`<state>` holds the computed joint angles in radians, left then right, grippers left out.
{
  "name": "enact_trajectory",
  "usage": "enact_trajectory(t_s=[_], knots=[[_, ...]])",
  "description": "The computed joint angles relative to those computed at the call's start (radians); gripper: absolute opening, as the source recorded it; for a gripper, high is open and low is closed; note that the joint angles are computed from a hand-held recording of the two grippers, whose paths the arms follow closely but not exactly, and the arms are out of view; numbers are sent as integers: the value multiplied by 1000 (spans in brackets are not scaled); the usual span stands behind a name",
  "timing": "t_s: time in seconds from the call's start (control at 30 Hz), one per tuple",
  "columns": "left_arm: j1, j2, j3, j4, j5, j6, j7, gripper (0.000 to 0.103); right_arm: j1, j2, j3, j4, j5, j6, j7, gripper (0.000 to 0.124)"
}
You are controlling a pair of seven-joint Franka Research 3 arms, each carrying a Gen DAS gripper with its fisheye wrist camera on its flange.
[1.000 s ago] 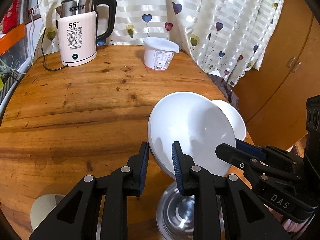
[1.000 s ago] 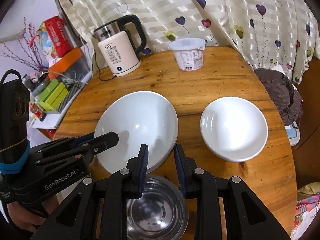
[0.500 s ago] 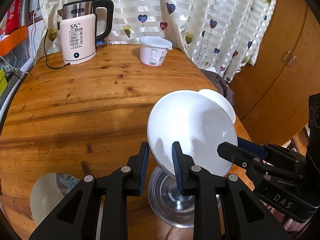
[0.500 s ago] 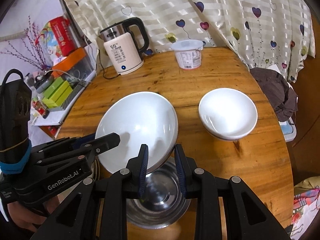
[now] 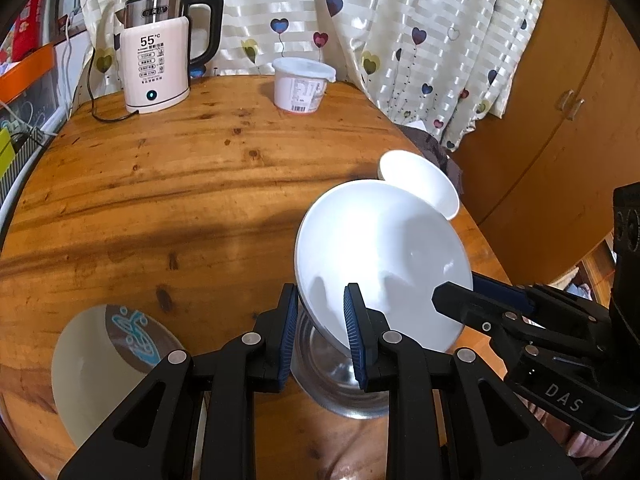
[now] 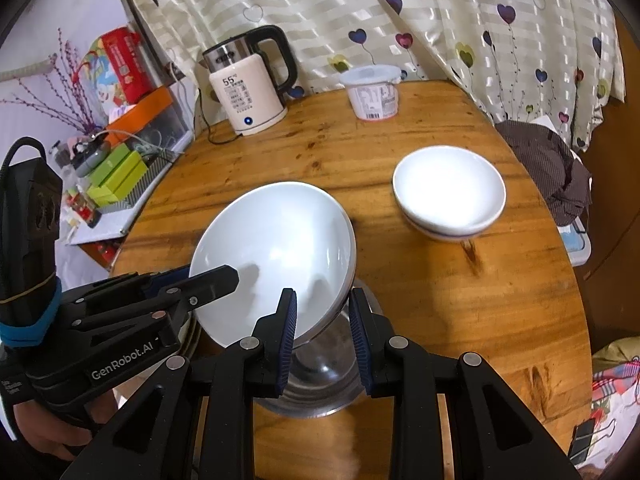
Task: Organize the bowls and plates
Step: 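Lower the white bowl into the steel bowl with both grippers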
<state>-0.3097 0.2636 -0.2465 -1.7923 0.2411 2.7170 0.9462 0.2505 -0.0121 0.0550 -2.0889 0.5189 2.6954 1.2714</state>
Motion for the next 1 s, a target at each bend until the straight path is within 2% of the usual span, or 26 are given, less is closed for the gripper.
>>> enact_trajectory(t_s=[0.33, 1.0], knots=[[0, -5, -13, -33, -33, -12, 15, 25, 0, -14, -2, -39, -13, -25, 21, 26], [-2, 24, -22, -13, -76, -60, 47, 25, -8, 4, -5, -40, -37, -77, 39, 26]])
